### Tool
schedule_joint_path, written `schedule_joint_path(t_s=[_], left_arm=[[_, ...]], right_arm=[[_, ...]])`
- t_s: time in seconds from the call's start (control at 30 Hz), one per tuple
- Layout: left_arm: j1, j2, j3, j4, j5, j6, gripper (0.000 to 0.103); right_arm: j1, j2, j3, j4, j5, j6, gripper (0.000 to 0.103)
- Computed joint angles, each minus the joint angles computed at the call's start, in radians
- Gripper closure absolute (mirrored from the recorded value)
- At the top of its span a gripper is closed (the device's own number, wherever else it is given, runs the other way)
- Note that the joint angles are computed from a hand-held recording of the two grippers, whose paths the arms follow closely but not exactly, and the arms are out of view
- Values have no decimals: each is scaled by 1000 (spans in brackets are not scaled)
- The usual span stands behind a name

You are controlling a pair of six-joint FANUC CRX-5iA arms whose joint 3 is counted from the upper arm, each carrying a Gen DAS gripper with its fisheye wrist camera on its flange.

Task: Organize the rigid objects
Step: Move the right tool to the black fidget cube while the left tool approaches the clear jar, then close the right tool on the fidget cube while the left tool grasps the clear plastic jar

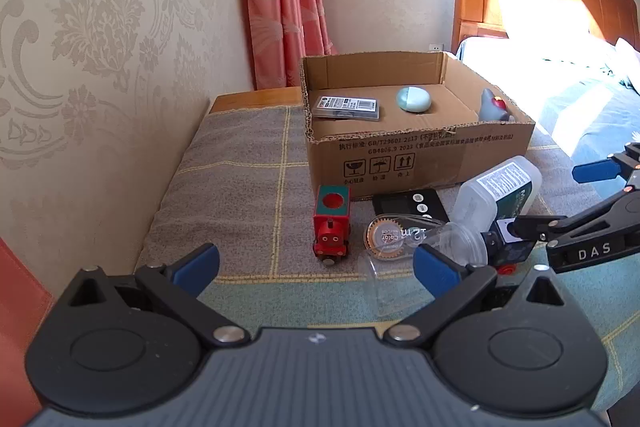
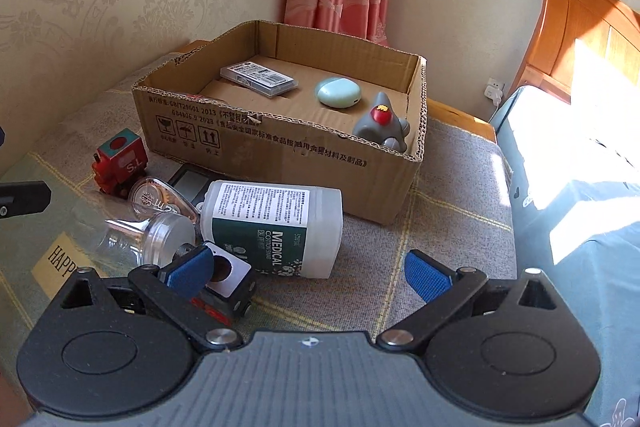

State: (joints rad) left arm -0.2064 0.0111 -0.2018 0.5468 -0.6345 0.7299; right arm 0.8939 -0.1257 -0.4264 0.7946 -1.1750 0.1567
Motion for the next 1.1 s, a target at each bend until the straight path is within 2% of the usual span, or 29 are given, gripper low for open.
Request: schedule_joint_path(t_s=[0.17, 0.47, 0.6, 0.73, 0.87, 0.93, 1.1], left_arm=[[8, -6, -12, 21, -6, -16, 1], [17, -3, -17, 34, -11, -28, 1], [18, -10, -29, 53, -13, -59, 1], [21, -20, -40, 65, -17, -78, 1], [25, -33, -51, 65, -20, -83, 1], [27, -38, -56, 61, -22, -82, 1], [22, -38, -50, 42, -27, -71, 1]], right_arm=[[22, -25, -22, -9, 7, -37, 0], [128, -69, -51, -80, -22, -51, 0], [151, -85, -72, -71, 29, -52, 0], [140, -60, -88, -38, 104, 4, 0], [114, -14, -97, -7, 124, 72, 0], [94, -17, -113, 14, 150, 51, 0], [60, -2, -114, 37, 145, -20, 0]])
